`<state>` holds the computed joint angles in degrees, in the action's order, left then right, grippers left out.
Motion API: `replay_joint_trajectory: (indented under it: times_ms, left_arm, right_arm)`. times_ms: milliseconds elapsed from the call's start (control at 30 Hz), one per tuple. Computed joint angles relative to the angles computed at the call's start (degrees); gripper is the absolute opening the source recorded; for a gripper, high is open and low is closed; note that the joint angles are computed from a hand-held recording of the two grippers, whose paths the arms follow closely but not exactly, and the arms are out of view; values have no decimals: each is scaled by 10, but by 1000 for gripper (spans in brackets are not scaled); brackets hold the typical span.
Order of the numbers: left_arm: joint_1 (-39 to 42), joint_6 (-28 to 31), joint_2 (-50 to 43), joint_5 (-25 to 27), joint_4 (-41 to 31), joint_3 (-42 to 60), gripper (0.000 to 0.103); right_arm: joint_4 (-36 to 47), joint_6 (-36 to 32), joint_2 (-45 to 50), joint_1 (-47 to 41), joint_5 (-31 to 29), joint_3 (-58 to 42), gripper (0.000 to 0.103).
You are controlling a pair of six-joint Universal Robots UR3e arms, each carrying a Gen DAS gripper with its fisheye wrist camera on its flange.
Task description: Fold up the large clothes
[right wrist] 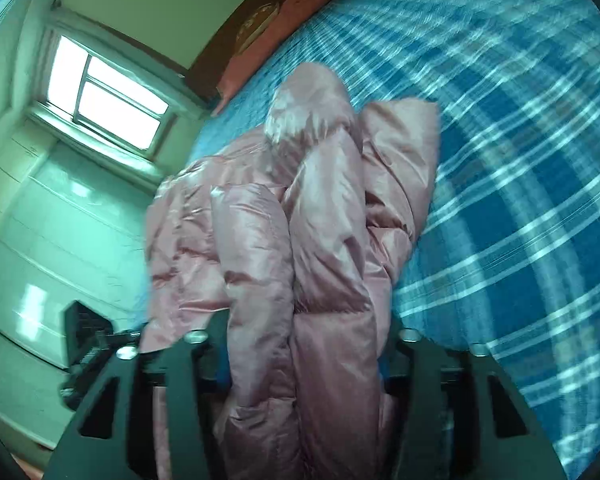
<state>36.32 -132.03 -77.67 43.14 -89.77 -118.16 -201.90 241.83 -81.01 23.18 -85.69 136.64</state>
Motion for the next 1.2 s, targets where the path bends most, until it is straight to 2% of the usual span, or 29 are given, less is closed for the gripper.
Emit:
replay_joint_trajectory:
  times_ms: [67,233,367,433,567,700,767,900,1067,1200]
  left_arm:
    - [-19,-21,7,-7,20,0,51]
    - [-10,8,39,-18,-14,10,46]
    - [21,54,41,-31,-61,44,45]
    - [44,76,30,-41,-87,69,45]
    - [74,85,-23,-51,-92,127,45]
    - [92,58,-105,-57,-55,193,45]
    - [110,69,-140,-54,-49,218,45]
    - [92,7,-222,-44,24,266,45]
    - [81,-26,-289,-21,74,297,45]
    - [80,-18,-300,-23,64,307,45]
  right_arm:
    - [-32,9,16,5,-4,2,40]
    - [-37,16,28,42,-40,-30,36]
    - [-21,8,68,65,-49,-113,35]
    - [-9,-2,91,62,-36,-159,35]
    - [24,-14,167,60,-4,-291,35]
    - [55,-12,251,58,27,-422,34]
    - [66,0,303,53,48,-493,34]
    - [110,4,361,46,68,-584,34]
    - [129,26,381,36,76,-596,34]
    - [108,43,369,31,79,-556,34]
